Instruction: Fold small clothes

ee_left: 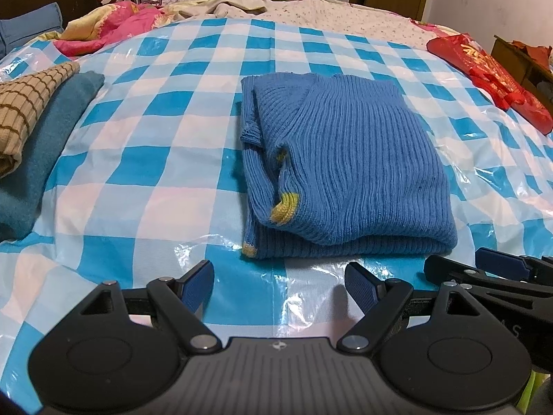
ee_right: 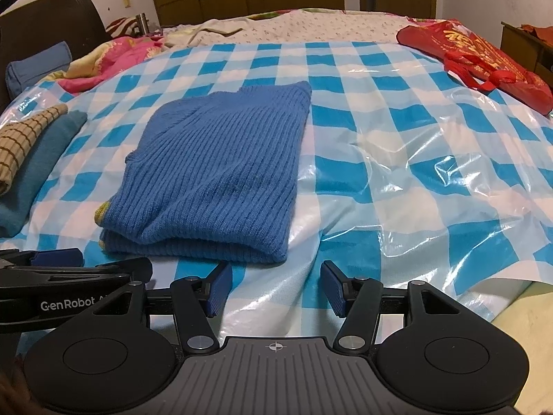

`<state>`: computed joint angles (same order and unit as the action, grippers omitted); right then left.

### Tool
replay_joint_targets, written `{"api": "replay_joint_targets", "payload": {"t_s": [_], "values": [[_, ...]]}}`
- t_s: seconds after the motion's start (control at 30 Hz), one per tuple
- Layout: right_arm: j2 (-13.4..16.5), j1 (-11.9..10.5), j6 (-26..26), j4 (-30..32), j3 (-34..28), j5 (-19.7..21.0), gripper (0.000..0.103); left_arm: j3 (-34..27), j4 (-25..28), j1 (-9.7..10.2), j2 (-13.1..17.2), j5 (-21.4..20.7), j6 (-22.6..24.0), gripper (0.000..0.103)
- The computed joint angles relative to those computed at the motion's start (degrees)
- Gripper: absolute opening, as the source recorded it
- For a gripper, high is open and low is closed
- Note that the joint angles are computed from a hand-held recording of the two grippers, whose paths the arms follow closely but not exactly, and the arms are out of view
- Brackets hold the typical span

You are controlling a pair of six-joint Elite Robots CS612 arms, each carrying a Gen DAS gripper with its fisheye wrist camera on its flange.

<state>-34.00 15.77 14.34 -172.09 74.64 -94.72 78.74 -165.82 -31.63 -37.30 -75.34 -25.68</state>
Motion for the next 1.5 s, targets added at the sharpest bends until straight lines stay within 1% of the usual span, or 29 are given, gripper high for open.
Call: {"api": "replay_joint_targets", "payload": {"t_s": [1.07,1.5], "values": [[0.0,-0.1,0.6,-0.5,0.3,0.1,0.057,0.0,0.3,-0.18,0.0,0.0,0.4,0.092],[0.0,-0.1,1.0,-0.8,0.6,0.5,0.057,-0.2,1.2,-0.37,0.1,0.7,1.4,0.092]]}}
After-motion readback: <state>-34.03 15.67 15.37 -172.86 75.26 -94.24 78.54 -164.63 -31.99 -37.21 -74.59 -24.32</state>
